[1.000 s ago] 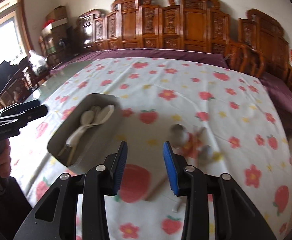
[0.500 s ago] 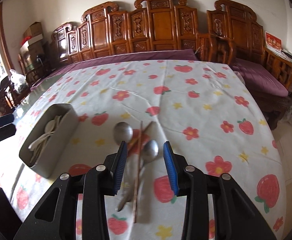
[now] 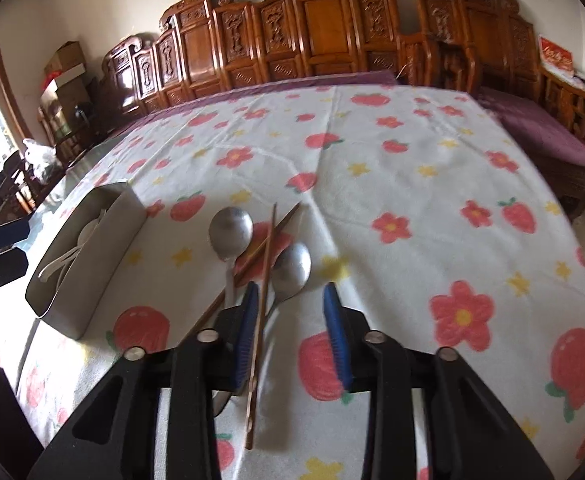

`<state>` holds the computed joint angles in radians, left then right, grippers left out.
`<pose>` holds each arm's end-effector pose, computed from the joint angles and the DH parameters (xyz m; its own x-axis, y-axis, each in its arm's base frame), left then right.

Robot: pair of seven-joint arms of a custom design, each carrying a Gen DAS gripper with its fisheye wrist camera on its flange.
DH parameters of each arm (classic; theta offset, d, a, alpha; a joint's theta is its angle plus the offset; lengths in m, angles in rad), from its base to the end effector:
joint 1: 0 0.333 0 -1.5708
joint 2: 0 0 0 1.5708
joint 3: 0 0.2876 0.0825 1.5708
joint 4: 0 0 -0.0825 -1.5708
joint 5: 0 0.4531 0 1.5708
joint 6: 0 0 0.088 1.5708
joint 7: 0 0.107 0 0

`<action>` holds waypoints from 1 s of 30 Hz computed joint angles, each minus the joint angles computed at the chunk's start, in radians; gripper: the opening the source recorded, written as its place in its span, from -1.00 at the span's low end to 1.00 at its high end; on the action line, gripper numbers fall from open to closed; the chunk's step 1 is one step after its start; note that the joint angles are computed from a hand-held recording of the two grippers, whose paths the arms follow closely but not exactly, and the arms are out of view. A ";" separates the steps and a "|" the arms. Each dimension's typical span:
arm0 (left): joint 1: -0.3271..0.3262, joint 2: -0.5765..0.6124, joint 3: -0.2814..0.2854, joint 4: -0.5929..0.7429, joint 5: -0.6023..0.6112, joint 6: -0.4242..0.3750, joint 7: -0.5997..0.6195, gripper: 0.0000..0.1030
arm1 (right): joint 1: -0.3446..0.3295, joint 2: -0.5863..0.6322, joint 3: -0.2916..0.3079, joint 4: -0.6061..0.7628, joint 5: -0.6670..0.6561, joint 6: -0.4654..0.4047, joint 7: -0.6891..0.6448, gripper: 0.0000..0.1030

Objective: Organize utensils
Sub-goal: 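Grasp a wooden chopstick from the pile with the right tool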

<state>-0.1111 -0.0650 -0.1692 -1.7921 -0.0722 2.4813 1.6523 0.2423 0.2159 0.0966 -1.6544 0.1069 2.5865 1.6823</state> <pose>0.6352 -0.1856 0.6179 -0.3222 -0.9467 0.0046 -0.6905 0.2317 -0.6852 0.6965 0.2376 0.5190 0.2134 -0.9575 -0.1941 -0.7730 -0.0439 -0.6329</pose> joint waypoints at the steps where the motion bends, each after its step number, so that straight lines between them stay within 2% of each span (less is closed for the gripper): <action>1: -0.001 0.001 -0.001 0.000 0.002 -0.001 -0.001 0.37 | -0.001 0.009 0.003 0.011 0.006 -0.014 -0.008 -0.43; 9: -0.008 -0.003 -0.007 -0.016 0.022 -0.007 -0.019 0.37 | -0.003 0.070 0.023 0.085 0.062 -0.109 -0.061 -0.53; 15: -0.013 -0.001 -0.011 -0.021 0.038 -0.015 -0.027 0.37 | 0.015 0.092 0.010 0.114 0.005 -0.174 -0.042 -0.75; 19: -0.019 0.012 -0.014 -0.010 0.047 -0.022 -0.038 0.37 | 0.012 0.087 0.012 0.105 0.008 -0.174 -0.050 -0.87; 23: -0.026 0.033 -0.017 0.009 0.060 -0.029 -0.051 0.37 | 0.008 0.075 0.014 0.094 0.014 -0.165 -0.069 -0.88; 27: -0.035 0.065 -0.019 0.040 0.062 -0.045 -0.064 0.37 | -0.005 0.026 0.010 0.038 0.049 -0.080 -0.072 -0.88; 30: -0.046 0.105 -0.022 0.080 0.075 -0.063 -0.076 0.37 | -0.010 -0.012 -0.011 -0.006 0.024 -0.026 -0.034 -0.88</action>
<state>-0.1576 0.0404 -0.1911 -1.7124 0.0026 2.4183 1.5759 0.2318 0.2038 0.0852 -1.6609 0.1307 2.5607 1.6481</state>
